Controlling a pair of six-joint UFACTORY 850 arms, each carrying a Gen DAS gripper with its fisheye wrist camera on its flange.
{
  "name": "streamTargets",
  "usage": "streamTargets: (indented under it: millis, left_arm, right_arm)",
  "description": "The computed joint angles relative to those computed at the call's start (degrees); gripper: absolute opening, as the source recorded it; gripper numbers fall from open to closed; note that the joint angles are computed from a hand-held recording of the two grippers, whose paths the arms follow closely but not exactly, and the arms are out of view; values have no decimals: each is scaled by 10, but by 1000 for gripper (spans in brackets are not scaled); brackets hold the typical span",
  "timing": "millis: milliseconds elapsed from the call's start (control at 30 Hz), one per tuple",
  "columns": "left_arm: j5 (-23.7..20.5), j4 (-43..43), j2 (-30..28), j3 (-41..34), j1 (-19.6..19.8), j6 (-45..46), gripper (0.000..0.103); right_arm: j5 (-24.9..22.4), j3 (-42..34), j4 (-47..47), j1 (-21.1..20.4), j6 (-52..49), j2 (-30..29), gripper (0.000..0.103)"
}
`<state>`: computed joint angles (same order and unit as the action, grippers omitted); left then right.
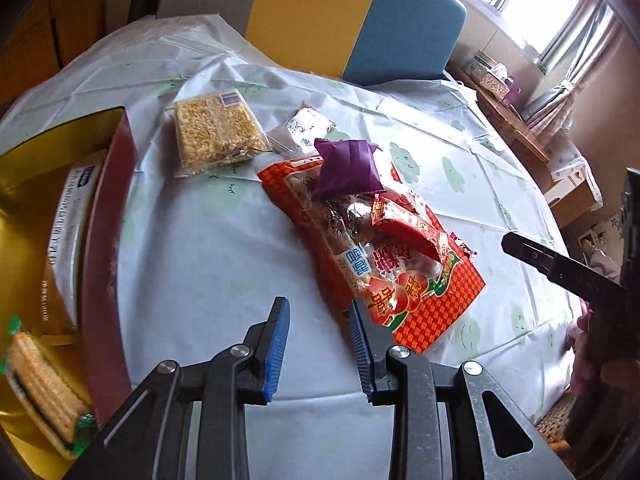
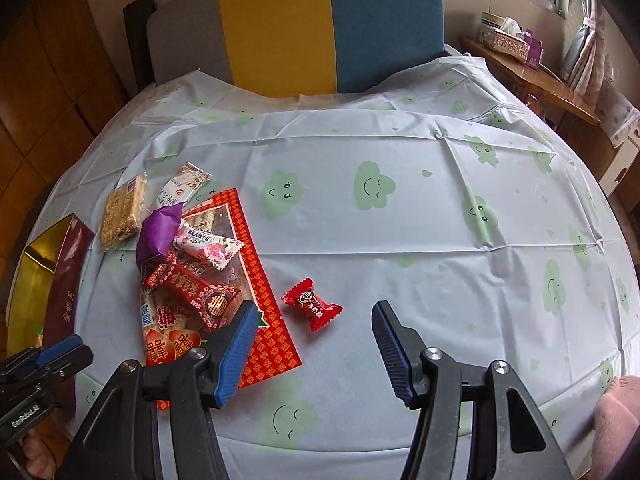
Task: Organize snacks
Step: 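Grasp the large red-orange snack bag with the left tool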
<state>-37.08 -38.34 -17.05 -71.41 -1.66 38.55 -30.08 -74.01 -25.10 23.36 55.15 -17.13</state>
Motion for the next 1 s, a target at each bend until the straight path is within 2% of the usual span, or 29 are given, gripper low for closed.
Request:
streamTargets:
  millis: [200,267,367,500,567,667,733,833,1000]
  left_arm:
    - [14,-29,-32,-20,-19,2,32]
    - [7,-34,-49,-33,-23,-7,32]
    - [8,-53,-61,-40,-26,-4,37]
    - [9,-71,-68,-45,-29,2,40]
    - [5,-83,-72,-49,-28,8,41]
    - [-2,-89,-78,-55,-27,14,42]
    - [-7,-80,-84,-66,-32,13,42]
    - [-33,-98,-95,-78,-30,39,34]
    - [-47,-132,-101,-80,-25,73,27]
  right_arm:
    - [6,0,7,-3,-3,1,60]
    - [4,-1,5,-3,-3,0,60]
    - [1,-5,16,-5,-14,-4,60]
    - [-14,-12,39,-8,-33,-14,60]
    - [-37,-22,48,-9,-44,-28,60]
    - [-65,-35,111,-17,-101,-48,60]
    - [-47,-32,135,-17,-133,-47,60]
    - [-38,-37,121,-2,-167,-54,60]
    - [-53,-50,99,20,-214,-70,41]
